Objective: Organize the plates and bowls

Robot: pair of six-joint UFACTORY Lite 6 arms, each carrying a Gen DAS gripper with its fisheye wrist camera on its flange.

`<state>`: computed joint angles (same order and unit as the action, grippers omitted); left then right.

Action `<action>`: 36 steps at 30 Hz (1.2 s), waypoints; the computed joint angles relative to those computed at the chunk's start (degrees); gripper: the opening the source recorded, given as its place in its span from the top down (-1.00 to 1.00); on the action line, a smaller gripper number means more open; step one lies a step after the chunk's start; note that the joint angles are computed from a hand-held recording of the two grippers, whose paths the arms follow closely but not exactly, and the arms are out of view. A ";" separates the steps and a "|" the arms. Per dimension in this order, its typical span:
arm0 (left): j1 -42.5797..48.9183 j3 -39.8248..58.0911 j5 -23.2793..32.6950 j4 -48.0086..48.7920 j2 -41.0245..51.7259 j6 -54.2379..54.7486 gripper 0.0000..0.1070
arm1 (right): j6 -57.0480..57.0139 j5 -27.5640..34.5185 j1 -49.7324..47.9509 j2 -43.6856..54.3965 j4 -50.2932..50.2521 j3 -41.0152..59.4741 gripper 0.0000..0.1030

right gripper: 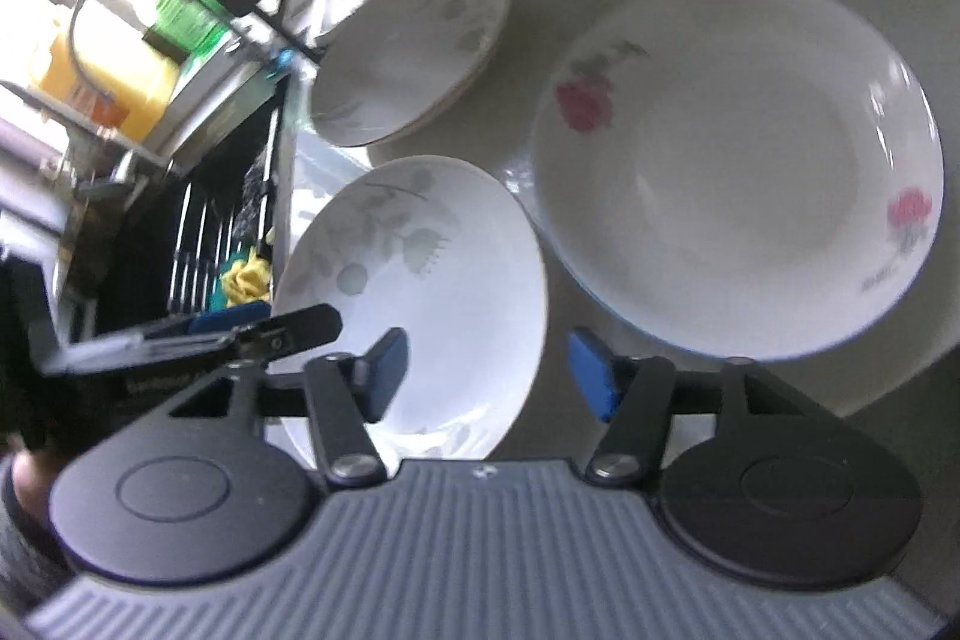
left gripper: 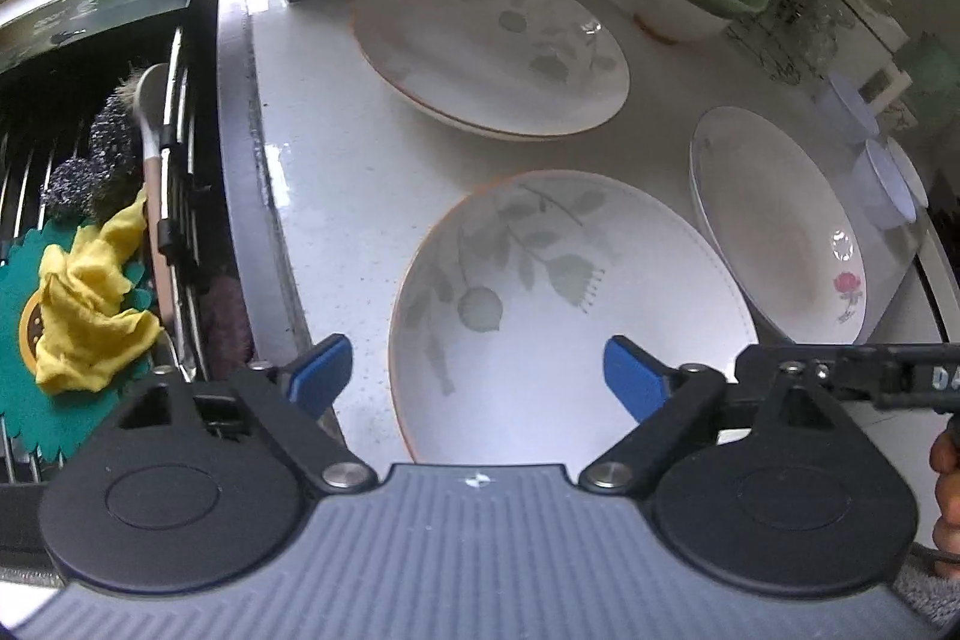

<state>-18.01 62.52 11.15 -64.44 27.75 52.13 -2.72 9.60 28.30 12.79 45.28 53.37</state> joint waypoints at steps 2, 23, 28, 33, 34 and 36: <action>-0.19 0.69 0.09 1.26 0.64 -1.12 -0.60 | -3.85 -0.52 -0.37 0.43 5.19 -0.61 -0.12; 2.30 7.00 5.58 7.92 6.43 -6.68 -0.10 | -24.12 1.05 -3.43 6.85 28.21 1.95 0.53; 3.60 7.24 8.49 8.19 5.97 -7.64 -0.10 | -26.32 3.00 -4.53 5.78 31.38 0.90 0.53; 5.41 5.60 10.55 7.67 2.56 -7.46 -0.12 | -30.93 5.09 -5.14 4.43 34.46 0.92 0.53; 6.02 5.39 11.46 7.38 1.87 -7.60 -0.12 | -32.03 5.78 -5.34 3.91 35.00 0.78 0.53; 6.78 5.54 13.08 8.47 0.69 -10.28 -0.12 | -35.28 6.87 -5.72 2.69 37.85 0.00 0.53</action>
<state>-11.22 68.06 24.23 -55.97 28.44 41.85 -38.00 16.46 22.58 15.48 83.13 53.38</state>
